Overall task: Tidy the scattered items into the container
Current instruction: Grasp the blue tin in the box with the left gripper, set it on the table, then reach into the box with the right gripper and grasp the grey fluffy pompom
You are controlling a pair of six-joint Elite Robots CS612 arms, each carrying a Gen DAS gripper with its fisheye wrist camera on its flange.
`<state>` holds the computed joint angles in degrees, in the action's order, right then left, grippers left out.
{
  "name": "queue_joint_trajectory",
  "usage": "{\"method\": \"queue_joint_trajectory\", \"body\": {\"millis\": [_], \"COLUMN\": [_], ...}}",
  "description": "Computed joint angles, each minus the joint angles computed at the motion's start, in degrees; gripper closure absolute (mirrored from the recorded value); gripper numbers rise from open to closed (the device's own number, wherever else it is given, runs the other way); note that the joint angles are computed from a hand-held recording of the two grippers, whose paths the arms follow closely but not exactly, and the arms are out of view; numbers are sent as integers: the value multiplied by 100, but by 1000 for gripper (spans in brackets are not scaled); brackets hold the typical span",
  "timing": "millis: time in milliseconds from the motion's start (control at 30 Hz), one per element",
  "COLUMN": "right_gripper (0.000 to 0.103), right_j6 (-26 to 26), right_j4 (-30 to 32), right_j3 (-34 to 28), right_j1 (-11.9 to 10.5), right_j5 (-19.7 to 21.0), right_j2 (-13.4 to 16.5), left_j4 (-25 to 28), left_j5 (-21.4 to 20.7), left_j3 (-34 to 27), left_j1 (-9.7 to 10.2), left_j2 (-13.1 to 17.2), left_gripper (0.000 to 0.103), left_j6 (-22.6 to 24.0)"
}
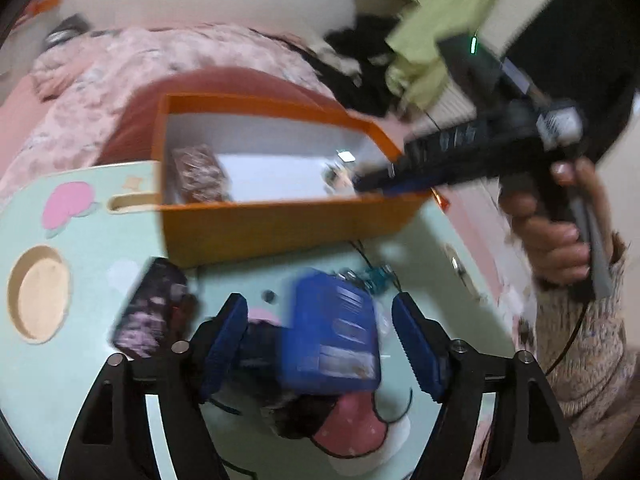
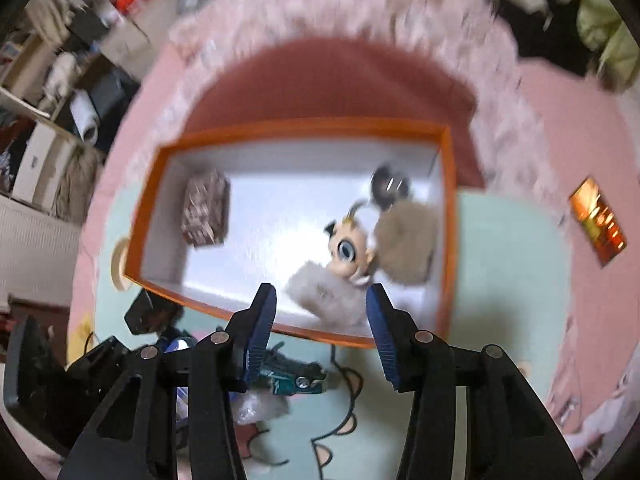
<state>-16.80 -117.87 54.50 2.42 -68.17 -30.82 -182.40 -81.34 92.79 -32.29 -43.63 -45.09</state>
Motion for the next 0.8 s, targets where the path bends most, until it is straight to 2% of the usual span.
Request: {"method": "queue_joint_trajectory", "body": {"millis": [200, 267, 300, 333, 433, 533, 800], "right_gripper": [56, 56, 61, 65, 69, 93, 94], "right_j6": [-145, -147, -139, -179, -268, -235, -141], "right_j4": [880, 771, 687, 638, 429, 363, -704], "right_j3": [-659, -658, -622, -578, -388, -254, 694], "right_j1": [122, 199, 224, 238, 242, 187, -114], "right_j5": [-581, -989, -1124, -1176, -1176, -943, 148], "right_j2": [348, 359, 348, 332, 239, 149, -372], "left_j4": [-280, -328, -349, -375, -464, -586, -779], "left_j5": [19, 20, 26, 22, 19, 57, 84], "left_j3": [148, 159, 165, 173, 203, 250, 290], "left_j1": [62, 72, 76, 80, 87, 83, 103], "left_j2": [-18, -8, -4, -2, -1, -21, -58], "left_gripper": [28, 28, 28, 28, 28, 28, 28], "left_j6": [-173, -183, -197, -213, -236, -223, -280]}}
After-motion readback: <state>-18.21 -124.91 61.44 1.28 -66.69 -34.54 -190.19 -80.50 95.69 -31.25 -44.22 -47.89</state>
